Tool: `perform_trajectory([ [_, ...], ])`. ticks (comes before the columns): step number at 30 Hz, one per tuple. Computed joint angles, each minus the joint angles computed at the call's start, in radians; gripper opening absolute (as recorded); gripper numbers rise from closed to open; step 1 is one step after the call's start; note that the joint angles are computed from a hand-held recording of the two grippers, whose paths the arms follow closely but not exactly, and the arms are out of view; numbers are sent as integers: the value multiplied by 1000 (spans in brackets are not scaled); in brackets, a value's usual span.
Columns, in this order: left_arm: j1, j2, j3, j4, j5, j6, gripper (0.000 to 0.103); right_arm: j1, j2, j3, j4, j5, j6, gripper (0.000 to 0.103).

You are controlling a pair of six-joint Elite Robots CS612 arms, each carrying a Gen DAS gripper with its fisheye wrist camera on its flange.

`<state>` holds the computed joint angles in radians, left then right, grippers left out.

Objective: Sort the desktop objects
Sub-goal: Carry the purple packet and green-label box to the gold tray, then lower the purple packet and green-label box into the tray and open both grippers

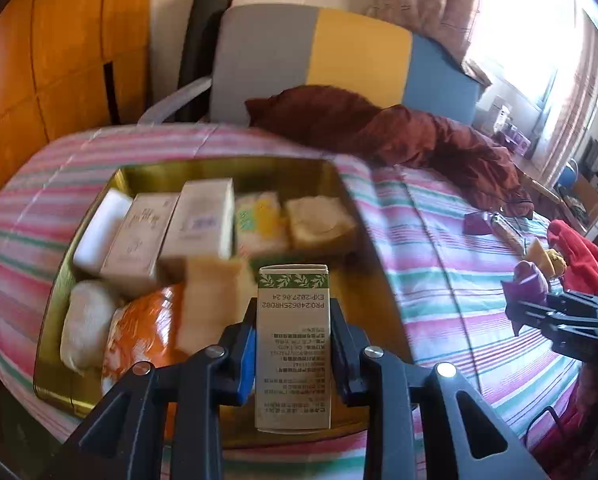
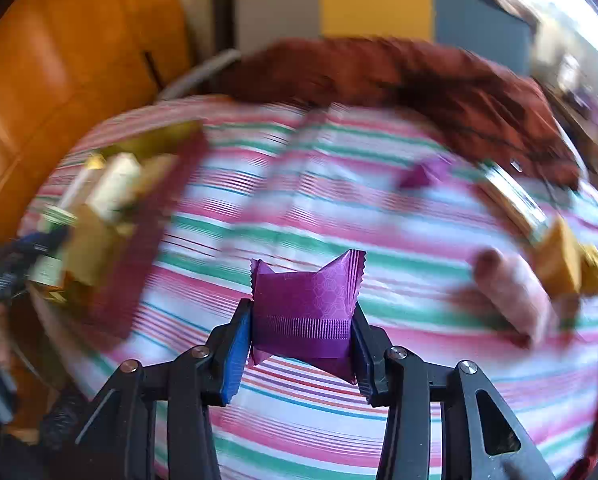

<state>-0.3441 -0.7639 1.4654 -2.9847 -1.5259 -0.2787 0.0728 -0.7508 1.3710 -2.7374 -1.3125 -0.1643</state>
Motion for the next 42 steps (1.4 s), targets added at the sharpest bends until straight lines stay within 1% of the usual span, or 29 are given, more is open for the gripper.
perform_trajectory([
  [3,6,1,12,-5,-4,-2,30,23,3,-12,-16,60,-15,46],
  [7,5,0,26,-23,6,18,30,50,17,-43,-19,137,-14,46],
  [10,5,1,25,-28,1,37,30,71,32,-72,-12,155,-8,46],
  [12,6,2,24,-34,-6,37,31,81,45,-99,4,180,3,46],
  [14,7,3,23,-36,-12,41,35,91,57,-122,10,185,12,47],
  [16,7,2,24,-36,-13,37,36,95,73,-150,23,203,45,55],
  [18,5,0,28,-39,-2,40,37,98,87,-176,42,227,64,56],
  [21,2,-5,36,-44,17,41,37,106,102,-202,68,228,79,57],
  [24,4,-8,40,-42,26,35,38,110,101,-196,62,224,70,58],
  [27,5,-10,44,-38,30,27,38,111,99,-188,58,228,75,62],
  [28,4,-10,45,-37,33,25,41,110,100,-189,60,236,74,69],
  [30,5,-13,48,-41,33,23,41,108,102,-192,64,256,83,77],
  [33,2,-18,56,-53,53,25,42,108,101,-188,53,257,91,77],
  [36,2,-21,59,-60,56,21,42,107,95,-176,42,255,96,77],
  [42,0,-30,66,-69,64,15,43,105,76,-141,16,223,91,77],
])
